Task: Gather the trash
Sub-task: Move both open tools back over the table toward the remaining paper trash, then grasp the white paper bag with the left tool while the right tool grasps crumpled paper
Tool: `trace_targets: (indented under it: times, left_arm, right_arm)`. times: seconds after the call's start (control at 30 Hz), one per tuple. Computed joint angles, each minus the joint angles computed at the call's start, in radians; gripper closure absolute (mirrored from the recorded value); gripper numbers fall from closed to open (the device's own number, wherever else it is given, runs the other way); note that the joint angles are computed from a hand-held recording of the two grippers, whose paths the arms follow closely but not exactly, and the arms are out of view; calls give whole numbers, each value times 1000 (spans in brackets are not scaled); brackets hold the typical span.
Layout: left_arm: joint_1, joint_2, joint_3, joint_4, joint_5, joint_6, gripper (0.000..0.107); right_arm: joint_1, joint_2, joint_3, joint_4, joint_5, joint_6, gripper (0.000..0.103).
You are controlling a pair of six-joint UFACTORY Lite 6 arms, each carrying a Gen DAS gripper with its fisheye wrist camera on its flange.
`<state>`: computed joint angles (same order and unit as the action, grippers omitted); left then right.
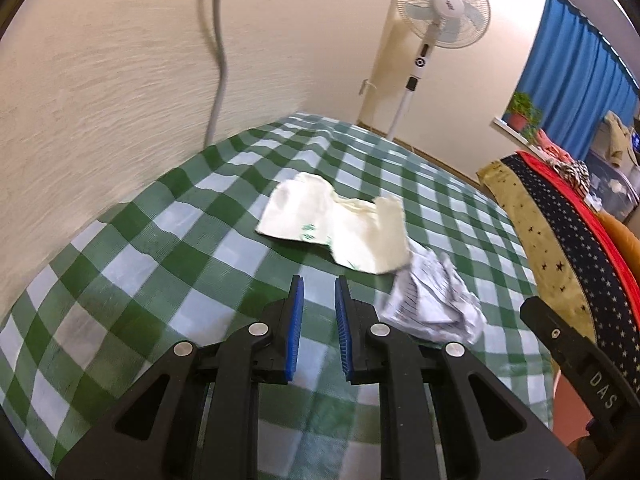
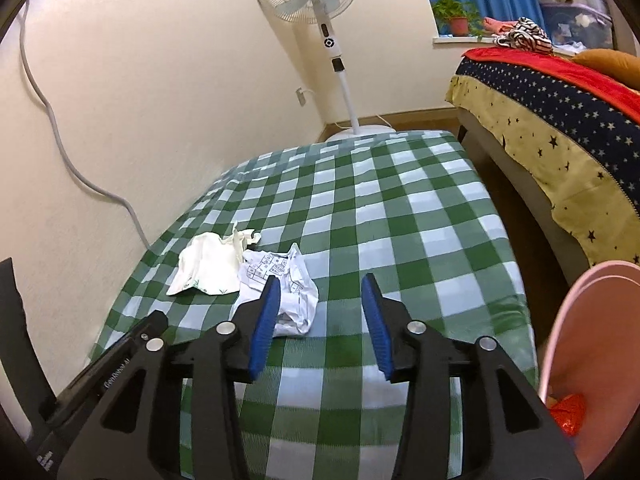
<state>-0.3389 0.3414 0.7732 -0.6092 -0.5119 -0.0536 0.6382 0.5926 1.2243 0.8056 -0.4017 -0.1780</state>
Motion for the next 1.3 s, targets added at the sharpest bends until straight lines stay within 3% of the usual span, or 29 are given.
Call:
trace_targets:
  times: [0.2, 0.27, 0.33, 0.4, 0.5, 0.63, 0.73, 0.8, 0.9, 0.97, 1.3]
  left_arm:
    - [61, 72, 69, 170, 30, -149, 90]
    - [83, 101, 98, 276, 42, -247, 85]
    - [101, 129, 123, 391, 42, -360, 73]
    - [117, 162, 161, 485, 54, -455, 73]
    - [132, 218, 232, 578, 75, -545, 73]
    - [155, 288, 321, 629, 120, -621, 73]
    - [160, 314, 353, 652, 118, -650, 73]
    - [156, 322, 367, 643, 124, -638, 74]
    - [153, 314, 362, 612, 119, -597, 96]
    - [148, 299, 349, 546, 118, -523, 103]
    - [94, 170, 216, 288, 89, -226, 105]
  right_arm:
    - [-34, 119, 135, -78, 98, 60, 52]
    - [-41, 156, 181, -33, 134, 1, 52]
    - [-51, 176, 206, -31, 155, -10, 52]
    - [-65, 194, 224, -102, 177, 63, 52]
    - [-77, 209, 233, -212, 191, 166, 58]
    - [-88, 220, 240, -372, 203, 324, 79]
    - [-86, 214, 229, -389, 191, 344, 86]
    - [-84, 207, 218, -407, 176, 361, 88]
    - [-79, 185, 188, -379, 153, 339, 90]
    - [-75, 163, 162, -349, 137, 312, 92]
    - [-49, 14, 12, -80, 71, 46, 94]
